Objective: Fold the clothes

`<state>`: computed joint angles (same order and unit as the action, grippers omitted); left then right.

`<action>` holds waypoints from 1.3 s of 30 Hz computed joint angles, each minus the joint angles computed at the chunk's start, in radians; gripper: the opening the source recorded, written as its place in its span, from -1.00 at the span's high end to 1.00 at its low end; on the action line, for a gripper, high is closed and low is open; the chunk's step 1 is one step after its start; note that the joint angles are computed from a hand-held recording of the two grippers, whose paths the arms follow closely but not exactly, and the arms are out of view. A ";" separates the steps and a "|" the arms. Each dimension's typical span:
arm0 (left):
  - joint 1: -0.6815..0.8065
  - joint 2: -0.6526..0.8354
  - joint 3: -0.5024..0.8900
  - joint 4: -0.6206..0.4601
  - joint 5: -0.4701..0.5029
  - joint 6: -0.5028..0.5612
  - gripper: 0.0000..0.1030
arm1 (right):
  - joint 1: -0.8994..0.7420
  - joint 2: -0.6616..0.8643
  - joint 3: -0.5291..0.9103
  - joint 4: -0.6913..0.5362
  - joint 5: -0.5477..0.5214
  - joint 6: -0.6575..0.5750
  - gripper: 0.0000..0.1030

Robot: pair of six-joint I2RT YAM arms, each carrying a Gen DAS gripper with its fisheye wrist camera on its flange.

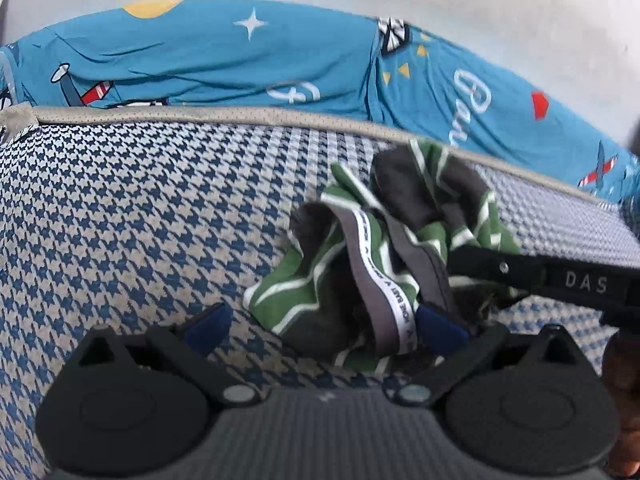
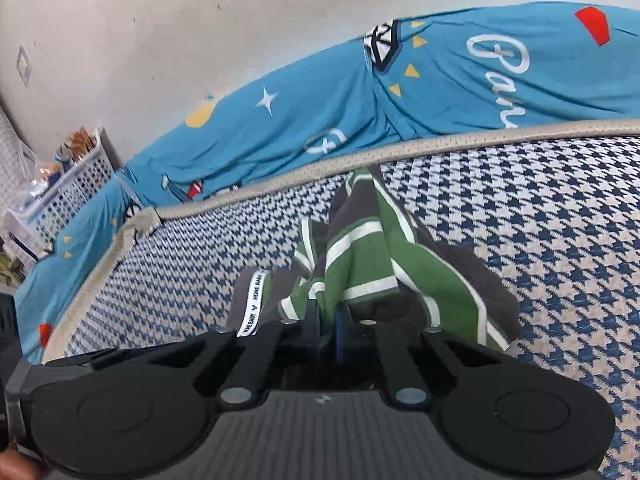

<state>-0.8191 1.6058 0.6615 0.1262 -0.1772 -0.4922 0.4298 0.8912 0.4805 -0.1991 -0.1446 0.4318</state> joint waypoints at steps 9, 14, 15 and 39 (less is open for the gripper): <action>0.091 -0.131 -0.066 0.022 0.017 -0.052 -1.00 | 0.053 -0.218 -0.028 -0.121 -0.152 -0.168 0.83; 0.130 -0.150 -0.081 0.030 0.032 -0.069 -1.00 | 0.267 -0.272 -0.059 -0.193 -0.120 -0.217 0.84; 0.131 -0.145 -0.077 0.026 0.035 -0.071 -1.00 | 0.315 -0.276 -0.065 -0.201 -0.106 -0.226 0.84; 0.113 -0.135 -0.151 0.026 0.119 -0.072 -1.00 | 0.161 -0.332 -0.012 -0.282 0.025 -0.207 -0.03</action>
<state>-0.7064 1.4709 0.5104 0.1520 -0.0579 -0.5639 0.5909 0.5590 0.4685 -0.4809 -0.1194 0.2248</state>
